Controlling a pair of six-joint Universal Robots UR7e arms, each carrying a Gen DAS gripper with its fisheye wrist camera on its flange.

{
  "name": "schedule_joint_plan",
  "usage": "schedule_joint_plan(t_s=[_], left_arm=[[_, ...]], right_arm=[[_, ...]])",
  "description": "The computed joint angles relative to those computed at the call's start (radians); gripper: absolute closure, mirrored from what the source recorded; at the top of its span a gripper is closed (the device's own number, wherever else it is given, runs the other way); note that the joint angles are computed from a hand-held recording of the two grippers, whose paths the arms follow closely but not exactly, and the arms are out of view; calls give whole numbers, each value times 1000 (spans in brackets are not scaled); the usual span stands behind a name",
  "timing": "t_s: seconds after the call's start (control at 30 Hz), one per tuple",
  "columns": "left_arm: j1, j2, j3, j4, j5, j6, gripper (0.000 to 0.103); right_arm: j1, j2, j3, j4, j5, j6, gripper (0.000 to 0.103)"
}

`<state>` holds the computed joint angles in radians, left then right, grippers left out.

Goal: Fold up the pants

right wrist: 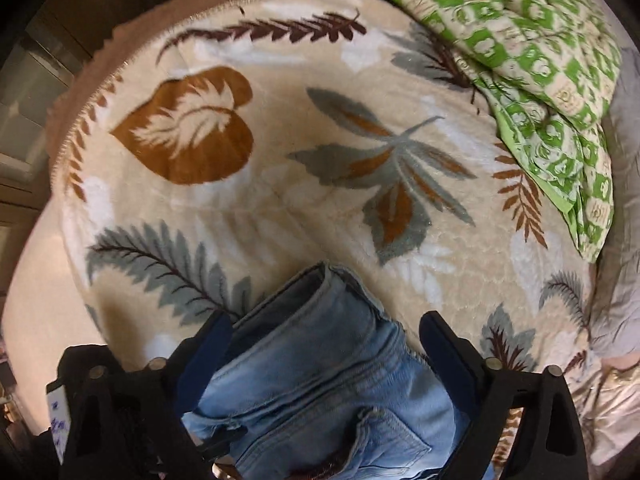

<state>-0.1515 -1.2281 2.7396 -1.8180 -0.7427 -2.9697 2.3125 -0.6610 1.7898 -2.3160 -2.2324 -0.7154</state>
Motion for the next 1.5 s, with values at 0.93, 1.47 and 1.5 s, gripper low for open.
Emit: schedule_joint_plan(t_s=[0.93, 1.47, 1.5], left_arm=[[55, 147, -263, 378, 36, 91, 74], [332, 440, -804, 628, 323, 669, 75], [349, 457, -825, 599, 335, 722, 75]], right_arm=[[-11, -104, 109, -231, 58, -234, 92], [-354, -523, 94, -106, 386, -292, 94], [-390, -531, 84, -98, 399, -293, 94]])
